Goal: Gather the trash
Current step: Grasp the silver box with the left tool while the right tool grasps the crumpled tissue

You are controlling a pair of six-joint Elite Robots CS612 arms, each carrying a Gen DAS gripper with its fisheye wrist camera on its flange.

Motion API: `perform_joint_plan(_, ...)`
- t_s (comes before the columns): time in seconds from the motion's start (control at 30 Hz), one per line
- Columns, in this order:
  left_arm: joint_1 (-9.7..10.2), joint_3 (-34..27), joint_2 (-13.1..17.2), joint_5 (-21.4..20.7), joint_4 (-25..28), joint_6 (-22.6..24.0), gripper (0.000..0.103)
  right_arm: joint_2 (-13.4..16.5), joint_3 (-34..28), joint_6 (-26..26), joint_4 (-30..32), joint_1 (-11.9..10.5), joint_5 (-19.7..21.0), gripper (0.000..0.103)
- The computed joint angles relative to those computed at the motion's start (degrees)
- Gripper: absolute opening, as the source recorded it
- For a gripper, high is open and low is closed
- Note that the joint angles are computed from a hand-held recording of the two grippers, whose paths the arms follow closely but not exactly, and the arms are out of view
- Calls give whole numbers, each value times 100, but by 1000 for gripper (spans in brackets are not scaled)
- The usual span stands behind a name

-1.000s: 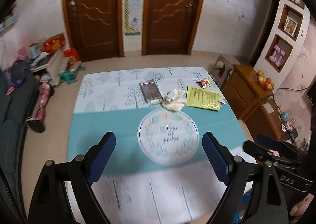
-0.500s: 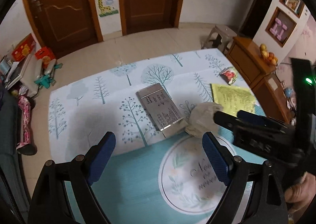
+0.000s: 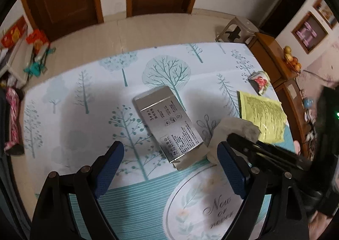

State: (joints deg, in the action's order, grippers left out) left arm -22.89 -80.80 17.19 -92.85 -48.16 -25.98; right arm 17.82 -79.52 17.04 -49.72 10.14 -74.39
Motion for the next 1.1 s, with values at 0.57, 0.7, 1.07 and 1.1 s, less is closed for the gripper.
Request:
perform_joint_plan(0.57, -123, 965, -76, 463, 364, -1494, 75, 59, -104, 439, -42, -112, 228, 19)
perform_joint_plan(0.7, -144, 642, 67, 538, 377, -1460, 62, 91, -230, 293, 70, -113, 213, 19)
perform_joint_plan(1.07, -409, -843, 455, 465, 1147, -1166, 61, 326, -1198, -62, 788, -202, 475, 18)
perform_joint_plan(1.1, -453, -933, 452, 469, 1202, -1148, 61, 342, -1313, -123, 877, -211, 495, 18)
